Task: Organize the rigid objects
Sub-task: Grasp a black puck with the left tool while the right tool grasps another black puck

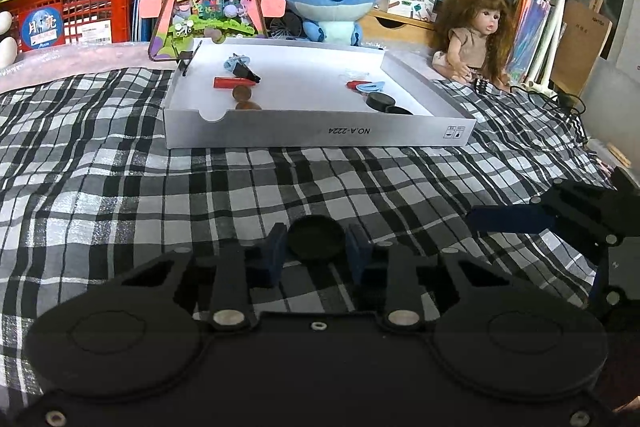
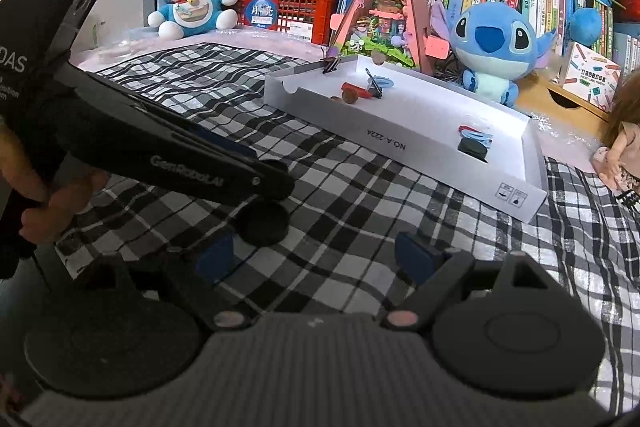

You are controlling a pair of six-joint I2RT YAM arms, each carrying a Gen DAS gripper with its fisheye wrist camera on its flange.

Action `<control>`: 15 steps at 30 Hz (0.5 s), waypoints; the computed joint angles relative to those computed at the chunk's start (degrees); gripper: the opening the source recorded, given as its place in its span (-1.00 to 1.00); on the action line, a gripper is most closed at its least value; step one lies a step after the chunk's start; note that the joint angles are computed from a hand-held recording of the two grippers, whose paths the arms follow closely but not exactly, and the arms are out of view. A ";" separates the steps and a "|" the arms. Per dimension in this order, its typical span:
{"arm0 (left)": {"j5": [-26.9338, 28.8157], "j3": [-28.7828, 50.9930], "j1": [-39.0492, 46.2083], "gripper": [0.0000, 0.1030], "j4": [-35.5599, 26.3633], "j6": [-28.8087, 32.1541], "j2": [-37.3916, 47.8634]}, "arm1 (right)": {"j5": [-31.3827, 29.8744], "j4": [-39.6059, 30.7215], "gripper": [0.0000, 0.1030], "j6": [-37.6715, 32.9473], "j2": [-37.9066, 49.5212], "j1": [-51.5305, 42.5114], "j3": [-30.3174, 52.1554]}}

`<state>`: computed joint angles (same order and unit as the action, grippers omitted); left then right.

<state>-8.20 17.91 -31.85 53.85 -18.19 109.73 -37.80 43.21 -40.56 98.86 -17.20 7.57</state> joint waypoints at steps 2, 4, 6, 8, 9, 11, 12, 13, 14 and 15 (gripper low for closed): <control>-0.14 -0.08 -0.05 -0.43 -0.04 -0.11 -0.17 | -0.13 1.98 0.81 0.89 0.89 0.27 -0.42; -0.31 -0.32 -0.03 -0.43 0.06 -0.16 -0.38 | -0.61 6.27 0.81 2.31 2.57 0.16 -1.45; -0.49 -0.62 0.06 -0.43 0.24 -0.11 -0.62 | -1.36 8.69 0.80 3.31 3.67 -0.02 -2.04; -1.21 -0.98 0.05 -0.43 0.43 -0.02 -0.97 | -2.16 9.33 0.79 3.96 4.01 -0.23 -2.23; -1.68 -1.20 -0.06 -0.43 0.46 0.01 -1.26 | -2.33 9.23 0.76 4.09 3.99 -0.10 -2.24; -2.46 -1.59 -0.08 -0.43 0.47 0.18 -1.87 | -2.23 9.75 0.70 4.18 4.06 0.35 -2.58; -2.70 -1.78 0.00 -0.43 0.44 0.27 -2.22 | -2.08 10.59 0.66 4.20 4.34 0.68 -2.87; -2.88 -1.88 0.04 -0.43 0.43 0.24 -2.41 | -1.83 11.76 0.64 4.40 4.75 1.05 -3.25; -3.09 -2.05 0.09 -0.43 0.45 0.22 -2.64 | -1.44 13.76 0.61 4.89 5.50 1.50 -3.83; -3.24 -2.11 0.14 -0.43 0.27 0.25 -2.87 | -0.77 17.38 0.57 5.92 7.07 2.05 -4.70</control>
